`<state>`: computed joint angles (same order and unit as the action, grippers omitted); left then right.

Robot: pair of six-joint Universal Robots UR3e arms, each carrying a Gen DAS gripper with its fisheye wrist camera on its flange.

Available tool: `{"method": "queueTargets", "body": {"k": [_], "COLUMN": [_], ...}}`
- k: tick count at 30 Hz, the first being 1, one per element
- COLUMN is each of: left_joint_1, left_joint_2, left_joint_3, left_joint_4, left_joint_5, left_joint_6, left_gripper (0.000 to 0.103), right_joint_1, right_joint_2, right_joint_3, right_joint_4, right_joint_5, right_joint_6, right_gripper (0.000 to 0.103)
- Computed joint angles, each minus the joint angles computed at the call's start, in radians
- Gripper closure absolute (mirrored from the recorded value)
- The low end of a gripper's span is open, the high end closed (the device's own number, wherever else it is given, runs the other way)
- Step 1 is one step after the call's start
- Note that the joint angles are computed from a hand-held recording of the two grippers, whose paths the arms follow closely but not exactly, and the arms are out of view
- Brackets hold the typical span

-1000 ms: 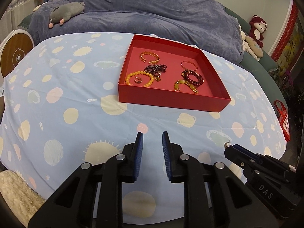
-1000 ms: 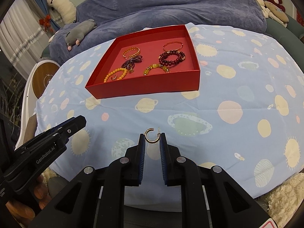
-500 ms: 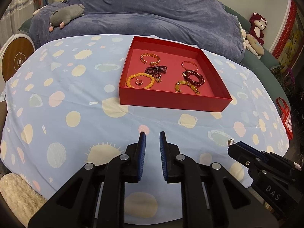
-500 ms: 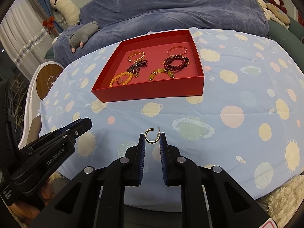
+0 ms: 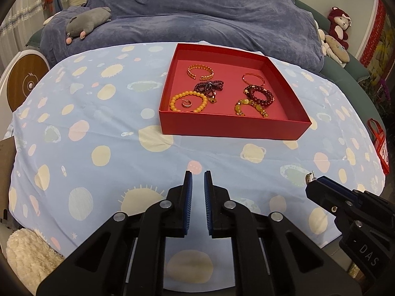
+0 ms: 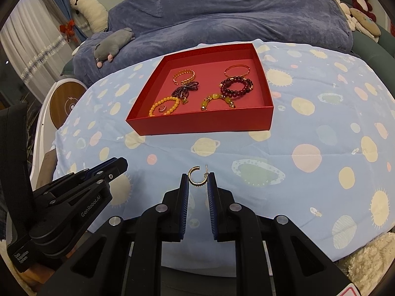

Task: Organize jewelry
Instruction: 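Lift the gold hoop earring with right gripper and carry it toward the red box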

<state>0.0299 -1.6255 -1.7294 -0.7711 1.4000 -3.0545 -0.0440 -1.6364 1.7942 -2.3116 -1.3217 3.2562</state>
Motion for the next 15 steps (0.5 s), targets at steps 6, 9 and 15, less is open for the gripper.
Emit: {"method": "queueTargets", "body": {"k": [6, 9, 15], "left_joint_1": [-0.001, -0.001, -0.006], "left_joint_2": [-0.002, -0.005, -0.019], "left_joint_3": [0.016, 0.025, 0.05], "left_joint_4": [-0.013, -0.018, -0.022], "left_joint_5": [0.0, -0.001, -0.002], "left_joint_6": [0.002, 0.001, -0.004], "left_gripper": [0.093, 0.093, 0.093], "right_joint_1": [0.008, 0.011, 0.02], "right_joint_2": [0.009, 0.015, 0.034], "right_joint_3": [-0.023, -0.036, -0.07], "right_joint_4": [0.004, 0.007, 0.014], "right_joint_5": [-0.005, -0.01, -0.023], "right_joint_6": [-0.001, -0.003, 0.001], "right_gripper": [0.088, 0.088, 0.088]}}
